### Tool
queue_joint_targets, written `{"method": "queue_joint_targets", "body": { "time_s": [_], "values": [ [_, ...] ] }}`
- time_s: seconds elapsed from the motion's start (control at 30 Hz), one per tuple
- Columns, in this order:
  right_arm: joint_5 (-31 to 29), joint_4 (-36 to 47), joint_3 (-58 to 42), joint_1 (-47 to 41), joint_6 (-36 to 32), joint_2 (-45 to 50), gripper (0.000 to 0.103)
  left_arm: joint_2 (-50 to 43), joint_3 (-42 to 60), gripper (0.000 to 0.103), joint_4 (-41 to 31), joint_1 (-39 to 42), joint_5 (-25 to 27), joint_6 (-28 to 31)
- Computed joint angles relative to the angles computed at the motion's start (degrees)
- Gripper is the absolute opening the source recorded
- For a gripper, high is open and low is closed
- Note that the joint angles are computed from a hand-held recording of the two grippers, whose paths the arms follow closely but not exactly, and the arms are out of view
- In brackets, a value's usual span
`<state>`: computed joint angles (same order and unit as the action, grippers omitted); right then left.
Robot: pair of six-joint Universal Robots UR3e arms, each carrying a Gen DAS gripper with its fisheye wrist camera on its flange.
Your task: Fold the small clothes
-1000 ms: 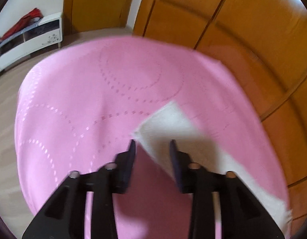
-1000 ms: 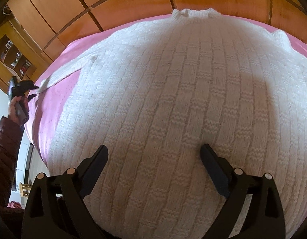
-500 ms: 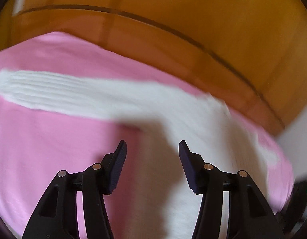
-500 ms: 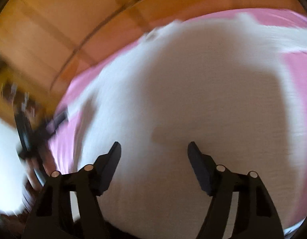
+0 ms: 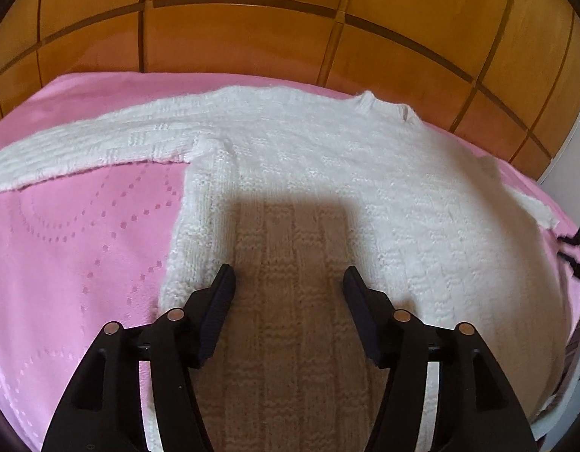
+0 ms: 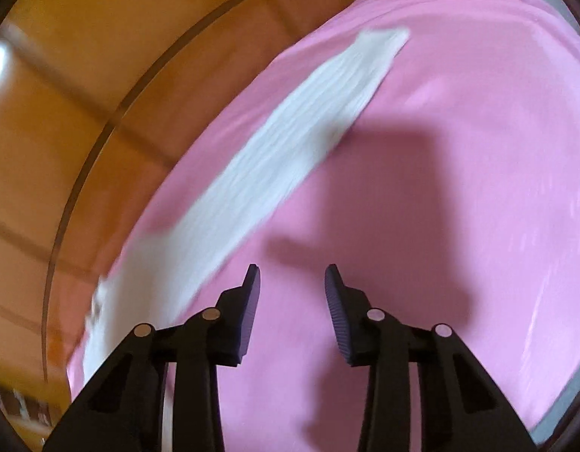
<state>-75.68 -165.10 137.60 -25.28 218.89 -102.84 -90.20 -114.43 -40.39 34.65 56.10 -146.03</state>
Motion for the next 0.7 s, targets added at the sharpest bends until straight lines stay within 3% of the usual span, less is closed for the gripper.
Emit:
{"method": "queue_joint_targets", "body": {
  "time_s": [0.2,0.47,0.5,0.53,0.57,0.7],
  "values": [
    [0.91,-0.78,-7.63,-12.11,0.59,10.19,0.04,-1.58,0.44,0.065,4.14,-2.46,2.79,-3.37],
    [-2.57,-0.64,-17.79,-14.48,0.22,20.23,0.037,-2.83,1.37,0.069,6.37,-5.21,7.03,-5.65],
    [-3.27,0.69,-19.13,-14.29,-0.66,20.72,0.034,-2.93,1.45,0.07,6.53,-5.45,7.39,-5.88],
    [-4.25,2.21,-20.41,-13.8,-1.49,21.03,0.014,-3.14,1.61,0.07,6.71,-5.69,7.75,-6.08],
    [-6.33,3.8,-22.87,-12.69,-2.43,22.73,0.006,-3.36,1.63,0.07,7.16,-5.83,7.94,-6.18],
    [-12.98,5.83,-19.6,-12.74,-6.09,17.0,0.005,-3.53,1.74,0.071,7.12,-5.79,7.92,-6.51]
  ]
}}
